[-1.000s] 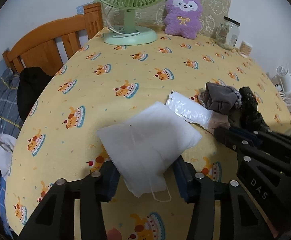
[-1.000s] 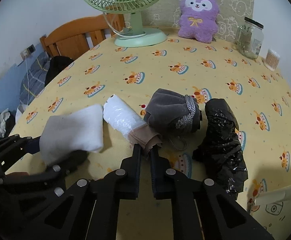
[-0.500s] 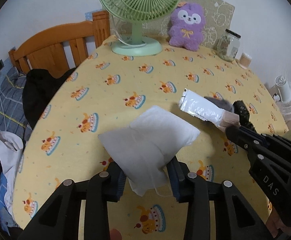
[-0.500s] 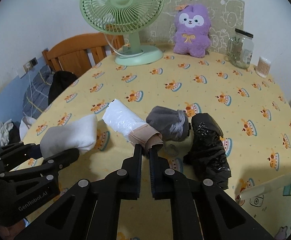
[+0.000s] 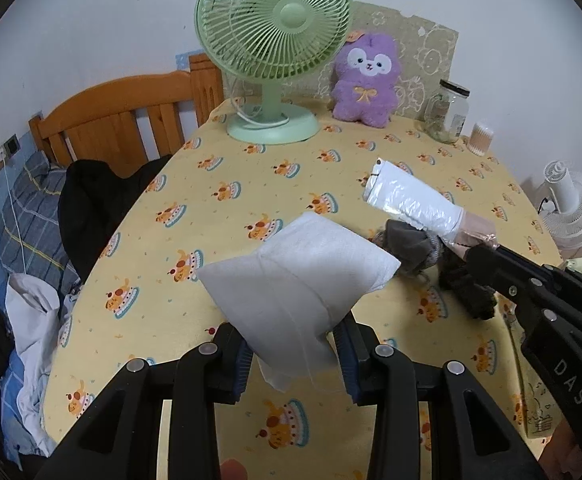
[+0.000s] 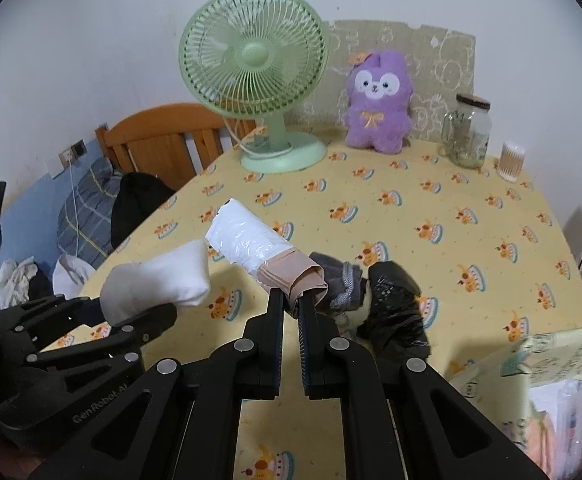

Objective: Organize soft objects
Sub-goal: 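Lift the white pad and plastic roll and carry both over the basket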

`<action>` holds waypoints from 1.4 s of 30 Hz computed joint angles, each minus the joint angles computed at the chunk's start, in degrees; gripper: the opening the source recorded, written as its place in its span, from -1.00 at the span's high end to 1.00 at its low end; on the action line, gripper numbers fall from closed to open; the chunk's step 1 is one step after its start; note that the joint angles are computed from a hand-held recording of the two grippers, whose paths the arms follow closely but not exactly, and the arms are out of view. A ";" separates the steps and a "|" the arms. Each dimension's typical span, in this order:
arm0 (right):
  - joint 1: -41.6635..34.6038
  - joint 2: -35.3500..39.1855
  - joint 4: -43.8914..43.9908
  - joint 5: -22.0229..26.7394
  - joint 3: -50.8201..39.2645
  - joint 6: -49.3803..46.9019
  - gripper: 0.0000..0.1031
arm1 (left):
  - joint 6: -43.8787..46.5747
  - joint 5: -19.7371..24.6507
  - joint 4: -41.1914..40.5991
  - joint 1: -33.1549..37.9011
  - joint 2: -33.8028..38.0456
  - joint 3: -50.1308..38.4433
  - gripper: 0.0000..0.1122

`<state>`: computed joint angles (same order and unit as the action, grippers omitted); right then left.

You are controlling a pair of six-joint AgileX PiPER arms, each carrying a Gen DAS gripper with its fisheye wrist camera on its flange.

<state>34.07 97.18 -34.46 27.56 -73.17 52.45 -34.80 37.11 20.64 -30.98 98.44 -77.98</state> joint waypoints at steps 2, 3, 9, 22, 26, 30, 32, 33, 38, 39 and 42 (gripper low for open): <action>0.15 -1.25 -0.81 0.34 0.62 0.81 0.82 | -0.98 0.35 0.91 -0.87 -0.60 -0.17 0.34; 0.27 -1.93 -1.21 0.55 0.98 1.11 0.82 | -1.42 0.63 1.28 -1.27 -0.66 -0.45 0.34; 0.50 -6.47 -4.48 1.41 4.21 4.70 0.82 | -3.72 2.06 3.64 -4.32 -1.40 -1.88 0.33; -1.95 -17.30 -8.34 3.06 11.70 8.12 0.82 | -7.48 7.57 8.98 -13.52 0.80 -9.78 0.33; -3.22 -21.32 -9.48 3.61 14.51 9.10 0.81 | -7.36 9.14 9.20 -16.12 2.90 -13.47 0.33; -5.29 -25.78 -9.67 4.58 17.86 9.22 0.81 | -6.92 10.47 9.15 -19.05 5.55 -17.31 0.33; -6.61 -27.95 -9.08 5.07 19.39 8.42 0.81 | -6.55 11.14 8.98 -20.26 6.82 -19.19 0.33; -7.27 -28.71 -8.77 5.09 19.98 8.03 0.81 | -6.34 11.43 8.84 -20.98 7.51 -20.22 0.33; -11.45 -33.67 -6.44 5.08 23.53 5.47 0.81 | -4.80 13.17 8.29 -23.71 10.74 -25.11 0.33; -12.11 -34.56 -6.12 5.28 24.15 4.96 0.81 | -4.40 13.46 8.11 -24.08 11.28 -25.94 0.33; -13.17 -36.39 -6.10 5.88 25.51 4.73 0.81 | -3.21 14.35 7.50 -25.13 12.91 -28.52 0.33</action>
<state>20.90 60.78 -40.57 33.44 -47.66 57.19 -38.01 51.47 28.13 -56.11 111.35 -106.50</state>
